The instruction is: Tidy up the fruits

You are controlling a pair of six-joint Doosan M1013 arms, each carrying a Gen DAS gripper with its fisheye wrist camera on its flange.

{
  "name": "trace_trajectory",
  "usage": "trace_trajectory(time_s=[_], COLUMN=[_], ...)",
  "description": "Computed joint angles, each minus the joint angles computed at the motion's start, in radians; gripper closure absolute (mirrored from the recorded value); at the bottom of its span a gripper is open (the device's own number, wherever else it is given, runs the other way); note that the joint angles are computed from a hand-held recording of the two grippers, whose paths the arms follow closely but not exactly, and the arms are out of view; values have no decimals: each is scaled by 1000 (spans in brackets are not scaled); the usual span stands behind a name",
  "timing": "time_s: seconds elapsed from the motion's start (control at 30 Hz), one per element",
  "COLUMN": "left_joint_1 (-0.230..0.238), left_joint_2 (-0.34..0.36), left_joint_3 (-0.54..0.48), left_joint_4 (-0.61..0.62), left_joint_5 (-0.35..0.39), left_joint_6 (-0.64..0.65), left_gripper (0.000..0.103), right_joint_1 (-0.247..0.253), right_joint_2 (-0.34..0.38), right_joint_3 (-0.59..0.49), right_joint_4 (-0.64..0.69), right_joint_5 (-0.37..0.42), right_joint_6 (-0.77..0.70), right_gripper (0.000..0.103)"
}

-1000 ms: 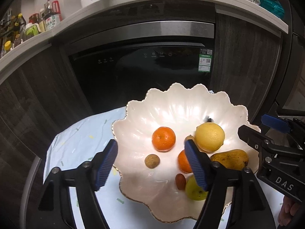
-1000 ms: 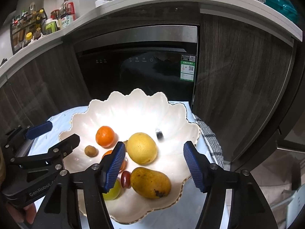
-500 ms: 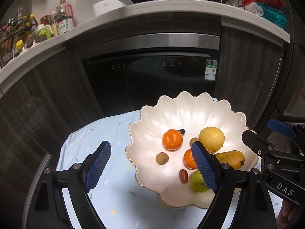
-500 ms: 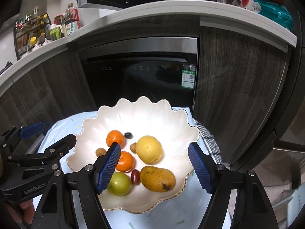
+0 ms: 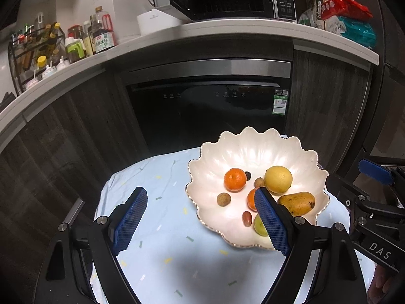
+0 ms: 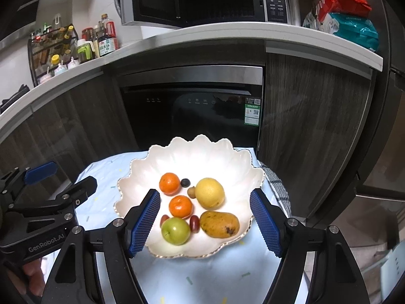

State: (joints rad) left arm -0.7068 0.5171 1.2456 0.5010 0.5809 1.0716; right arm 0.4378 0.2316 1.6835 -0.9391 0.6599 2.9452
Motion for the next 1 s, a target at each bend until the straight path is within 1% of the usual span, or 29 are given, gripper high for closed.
trace_trajectory(time_s=[0.47,0.53,0.83,1.0], left_joint_1=[-18,-21,-39,-46], left_joint_2=[-92,-103,-156,-189], left_joint_3=[126,143,233,286], left_joint_4=[96,103,204,229], left_joint_5=[-13,-13,-11,-8], left_joint_6=[-115,-125,-249,-296], left_gripper=[16,16,16,16], right_joint_1=[70,78,108,133], right_joint_2=[-49,-53,-77,-94], right_joint_3=[49,56,96,118], right_joint_4=[-80,-86,-83,-91], right_joint_5=[59,62,72,86], right_joint_6=[84,91,124,145], right_gripper=[29,29,29,29])
